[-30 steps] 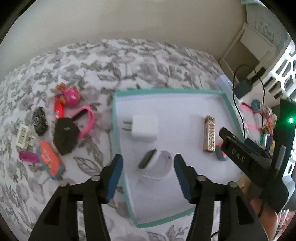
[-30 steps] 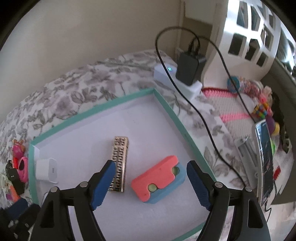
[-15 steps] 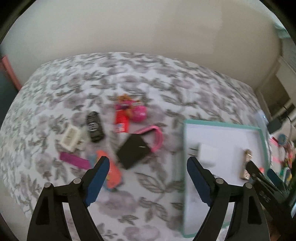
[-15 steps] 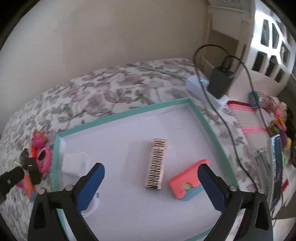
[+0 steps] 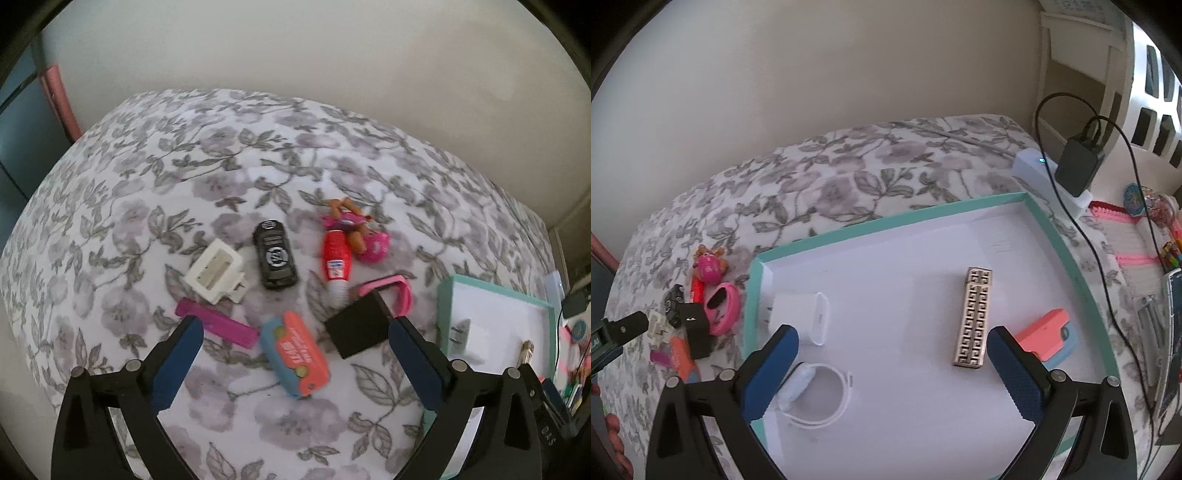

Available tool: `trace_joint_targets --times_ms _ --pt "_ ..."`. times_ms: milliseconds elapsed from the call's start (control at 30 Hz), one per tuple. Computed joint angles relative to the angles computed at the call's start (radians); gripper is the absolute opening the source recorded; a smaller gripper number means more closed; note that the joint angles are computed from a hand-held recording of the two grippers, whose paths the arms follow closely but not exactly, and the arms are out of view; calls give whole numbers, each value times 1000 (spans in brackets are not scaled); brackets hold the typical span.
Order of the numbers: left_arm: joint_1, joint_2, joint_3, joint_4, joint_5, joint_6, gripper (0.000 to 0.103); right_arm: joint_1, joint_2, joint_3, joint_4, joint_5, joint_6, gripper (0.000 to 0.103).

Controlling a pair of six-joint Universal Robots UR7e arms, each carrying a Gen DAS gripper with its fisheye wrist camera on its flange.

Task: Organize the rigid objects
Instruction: 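Move both tools back over the remaining pile of objects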

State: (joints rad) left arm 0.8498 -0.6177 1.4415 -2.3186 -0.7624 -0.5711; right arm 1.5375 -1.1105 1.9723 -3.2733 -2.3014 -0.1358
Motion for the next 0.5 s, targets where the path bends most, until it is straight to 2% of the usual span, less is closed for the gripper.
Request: trace_joint_targets --times_ms 67,367,500 --pt "9 -11 12 -19 1 -9 100 5 4 -1 -5 8 -4 103" --pt "27 -50 52 -59 99 -16 100 54 67 -29 -70 32 -89 103" --pt "37 -71 68 -76 116 -11 100 79 103 -53 -54 37 -132 103"
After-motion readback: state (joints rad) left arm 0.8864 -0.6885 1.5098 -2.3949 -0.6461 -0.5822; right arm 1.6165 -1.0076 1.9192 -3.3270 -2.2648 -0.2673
